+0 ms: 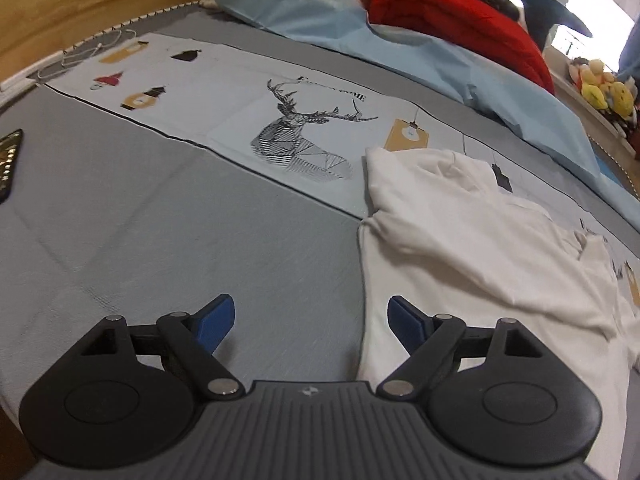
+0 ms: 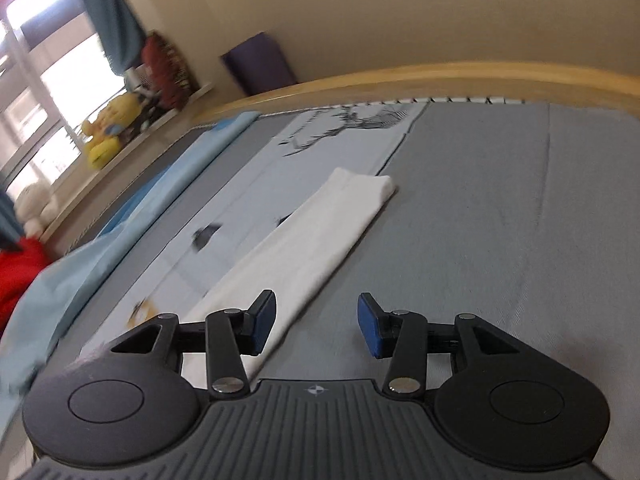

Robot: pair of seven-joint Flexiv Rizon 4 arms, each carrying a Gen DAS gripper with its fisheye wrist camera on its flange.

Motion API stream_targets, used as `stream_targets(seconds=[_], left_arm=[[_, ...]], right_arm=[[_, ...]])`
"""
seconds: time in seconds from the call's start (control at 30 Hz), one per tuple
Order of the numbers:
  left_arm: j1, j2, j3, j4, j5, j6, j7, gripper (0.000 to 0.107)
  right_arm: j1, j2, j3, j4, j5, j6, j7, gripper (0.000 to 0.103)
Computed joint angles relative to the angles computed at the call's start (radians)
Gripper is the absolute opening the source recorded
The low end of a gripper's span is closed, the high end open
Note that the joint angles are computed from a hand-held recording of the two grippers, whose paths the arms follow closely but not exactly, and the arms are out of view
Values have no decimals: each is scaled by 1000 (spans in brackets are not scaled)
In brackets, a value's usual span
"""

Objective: Fold small clothes

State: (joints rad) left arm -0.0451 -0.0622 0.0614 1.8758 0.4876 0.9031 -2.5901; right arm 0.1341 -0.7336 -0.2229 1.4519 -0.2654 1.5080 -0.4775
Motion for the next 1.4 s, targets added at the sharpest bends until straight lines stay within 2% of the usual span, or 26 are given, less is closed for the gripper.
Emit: stream_targets(seconds=[0.03, 0.07, 0.1, 0.17, 0.27, 0.33, 0.4, 0.53, 0.63, 0.7, 0.73, 0.8, 0.93, 1.0, 1.07, 1.23, 1.33, 1.4], left_arm=[[3, -23, -2, -21, 6, -1, -3, 87], [-1, -41, -4, -43, 21, -14, -14, 87], [-7, -63, -5, -71, 33, -36, -16, 87], [-22, -89, -1, -101, 44, -73, -13, 87], [-36, -113, 9, -116, 29, -86, -11, 88], [-44, -122, 18, -121, 34, -83, -7, 88], [-58, -132, 27, -142, 58, -124, -16, 88], [-56, -136, 38, -142, 43, -130, -34, 87], [-62, -131, 47, -161, 75, -174, -31, 87], [-79, -123, 55, -192, 157, -243, -65, 88], [-83, -120, 55, -205, 186, -276, -76, 88], [-73, -111, 55, -212, 203, -308, -84, 88], [-25, -80, 54, -172, 138, -253, -85, 88], [-17, -58, 52, -158, 144, -243, -95, 88], [-8, -35, 48, -141, 149, -227, -103, 88], [32, 19, 42, -79, 108, -157, -121, 88], [61, 43, 42, -41, 61, -117, -121, 88], [80, 60, 45, -13, 28, -92, -123, 88]], right_arm=[[-35, -35, 39, -58, 32, -21, -18, 47], [-51, -64, 45, -94, 29, -26, 10, 47], [-44, -94, 19, -118, 41, -13, 41, 47], [-61, -147, 20, -178, 51, -17, 60, 47], [-121, -237, 84, -317, 58, -80, 46, 47], [-110, -284, 40, -378, 59, -90, 89, 47], [-107, -331, 5, -451, 38, -114, 113, 48], [-167, -427, 91, -635, 28, -177, 62, 55], [-165, -476, 77, -741, 9, -255, 52, 54], [-157, -495, 52, -780, -17, -294, 51, 5], [-153, -494, 49, -788, -32, -323, 33, 3], [-135, -474, -5, -742, -55, -264, 62, 3], [-97, -429, -95, -698, -113, -196, 110, 2], [-41, -404, -231, -670, -183, -134, 179, 2], [3, -386, -327, -660, -240, -64, 222, 2], [109, -320, -341, -655, -299, 93, 151, 3], [252, -274, -406, -576, -293, 226, 107, 3], [360, -241, -412, -492, -296, 324, 57, 3]])
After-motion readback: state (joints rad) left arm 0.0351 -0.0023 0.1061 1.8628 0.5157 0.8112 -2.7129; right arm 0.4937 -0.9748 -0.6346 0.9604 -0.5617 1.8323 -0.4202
